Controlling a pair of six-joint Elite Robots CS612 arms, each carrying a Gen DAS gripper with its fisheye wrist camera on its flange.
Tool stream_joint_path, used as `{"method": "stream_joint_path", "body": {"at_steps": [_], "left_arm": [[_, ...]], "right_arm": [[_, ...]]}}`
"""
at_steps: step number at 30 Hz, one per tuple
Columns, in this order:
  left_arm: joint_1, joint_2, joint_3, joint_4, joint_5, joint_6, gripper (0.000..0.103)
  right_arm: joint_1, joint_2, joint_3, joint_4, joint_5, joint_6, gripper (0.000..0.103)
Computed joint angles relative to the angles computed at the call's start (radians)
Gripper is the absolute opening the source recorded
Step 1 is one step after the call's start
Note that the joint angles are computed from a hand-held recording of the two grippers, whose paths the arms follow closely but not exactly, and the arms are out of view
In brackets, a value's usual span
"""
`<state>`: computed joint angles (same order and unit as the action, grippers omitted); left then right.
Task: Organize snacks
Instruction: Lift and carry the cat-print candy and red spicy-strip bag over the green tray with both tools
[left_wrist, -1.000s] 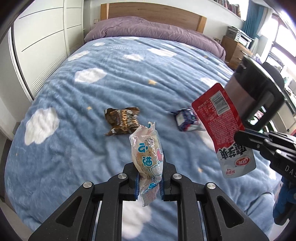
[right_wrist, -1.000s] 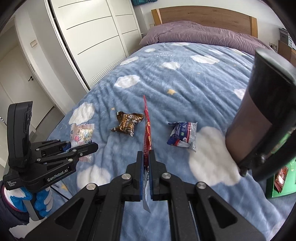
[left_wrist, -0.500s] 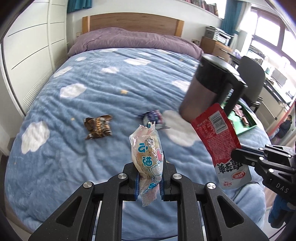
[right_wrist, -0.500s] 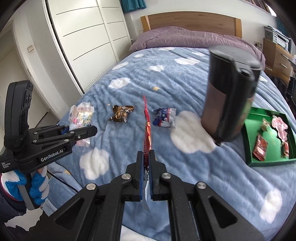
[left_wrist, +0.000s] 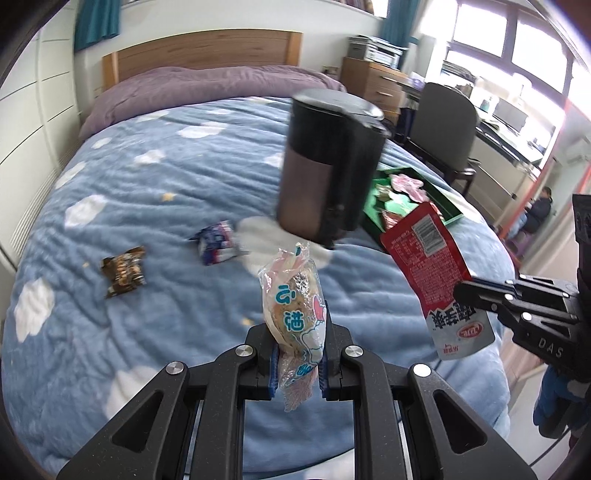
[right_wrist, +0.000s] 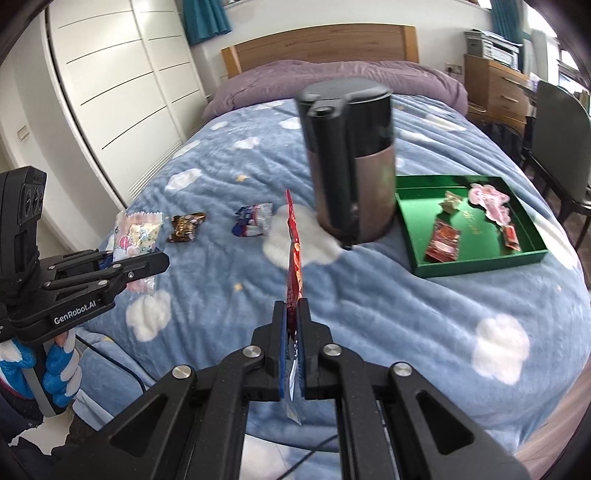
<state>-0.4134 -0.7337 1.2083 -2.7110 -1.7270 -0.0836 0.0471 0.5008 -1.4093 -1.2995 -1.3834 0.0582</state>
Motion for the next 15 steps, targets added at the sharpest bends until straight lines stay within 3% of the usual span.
{"method": "stream_joint_path", "body": {"at_steps": [15], "left_arm": [[-0.057, 0.026, -0.087, 0.063, -0.035, 0.074, 0.013]], "right_arm": [[-0.063, 0.011, -0.044, -0.052, -0.045, 0.082, 0.0]]}}
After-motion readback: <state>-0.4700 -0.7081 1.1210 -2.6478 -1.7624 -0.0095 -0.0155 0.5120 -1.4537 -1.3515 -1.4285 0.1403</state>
